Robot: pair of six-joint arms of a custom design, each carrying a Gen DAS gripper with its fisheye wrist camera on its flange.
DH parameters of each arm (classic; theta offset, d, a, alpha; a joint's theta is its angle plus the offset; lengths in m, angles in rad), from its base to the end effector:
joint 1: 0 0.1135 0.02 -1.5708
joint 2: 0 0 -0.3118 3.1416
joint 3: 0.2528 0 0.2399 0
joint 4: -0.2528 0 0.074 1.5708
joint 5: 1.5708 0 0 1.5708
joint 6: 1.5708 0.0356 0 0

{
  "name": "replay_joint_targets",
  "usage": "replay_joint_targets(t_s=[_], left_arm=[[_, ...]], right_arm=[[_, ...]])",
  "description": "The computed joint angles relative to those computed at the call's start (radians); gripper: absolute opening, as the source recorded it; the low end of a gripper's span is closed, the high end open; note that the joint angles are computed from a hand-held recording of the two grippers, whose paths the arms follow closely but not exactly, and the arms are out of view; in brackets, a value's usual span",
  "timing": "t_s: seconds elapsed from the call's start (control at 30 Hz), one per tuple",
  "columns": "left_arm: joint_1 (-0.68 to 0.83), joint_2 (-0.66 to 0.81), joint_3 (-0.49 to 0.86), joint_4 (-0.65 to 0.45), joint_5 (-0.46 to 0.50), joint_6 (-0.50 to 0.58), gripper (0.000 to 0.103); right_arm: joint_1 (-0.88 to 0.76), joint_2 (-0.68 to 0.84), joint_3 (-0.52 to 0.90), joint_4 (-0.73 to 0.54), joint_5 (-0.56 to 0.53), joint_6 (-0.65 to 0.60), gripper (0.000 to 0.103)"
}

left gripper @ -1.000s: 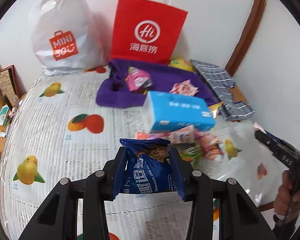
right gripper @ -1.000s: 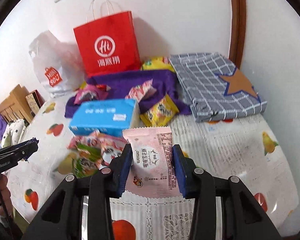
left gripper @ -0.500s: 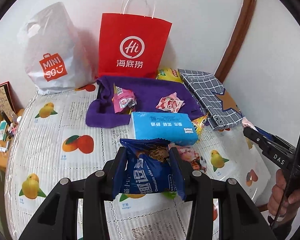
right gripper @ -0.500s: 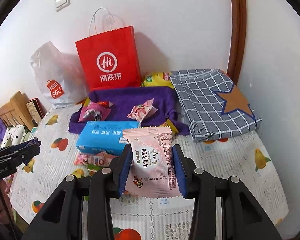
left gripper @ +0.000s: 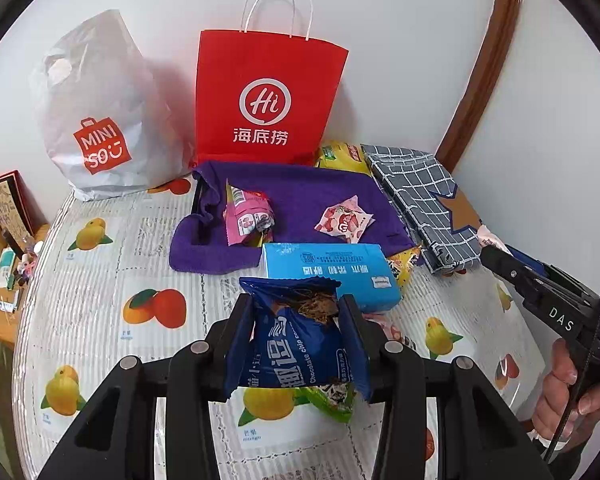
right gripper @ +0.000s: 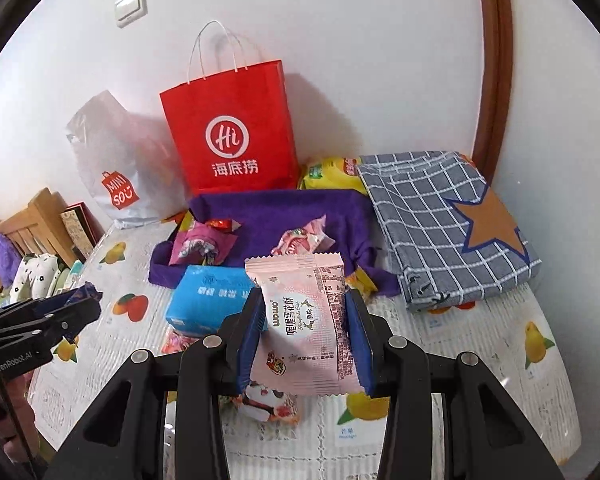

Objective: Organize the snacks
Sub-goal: 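Carry the blue packet and pink biscuit packet over the purple towel with both tools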

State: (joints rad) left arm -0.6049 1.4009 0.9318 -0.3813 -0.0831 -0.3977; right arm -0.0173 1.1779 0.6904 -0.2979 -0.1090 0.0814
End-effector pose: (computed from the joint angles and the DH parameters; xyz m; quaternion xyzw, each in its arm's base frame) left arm 0.2269 -0.1533 0.2870 0.0821 0.9315 -0.1351 0.3275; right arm 0.2113 0.0002 0.2684 0.0247 0.9224 0.0625 0.3803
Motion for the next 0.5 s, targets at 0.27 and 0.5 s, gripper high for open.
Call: replay_joint_targets(t_s=[0.27, 0.5], left_arm=[[0.022, 0.039, 0.057, -0.015, 0.001, 0.017, 0.041], [0.059, 0.077, 0.102, -0.020, 0.017, 0.033, 0.041]], right_arm=[[-0.025, 0.060, 0.038, 0.027, -0.033, -0.009, 0.041], [-0.026, 0.119, 0.074, 0.047, -0.036, -0.013, 0.041]])
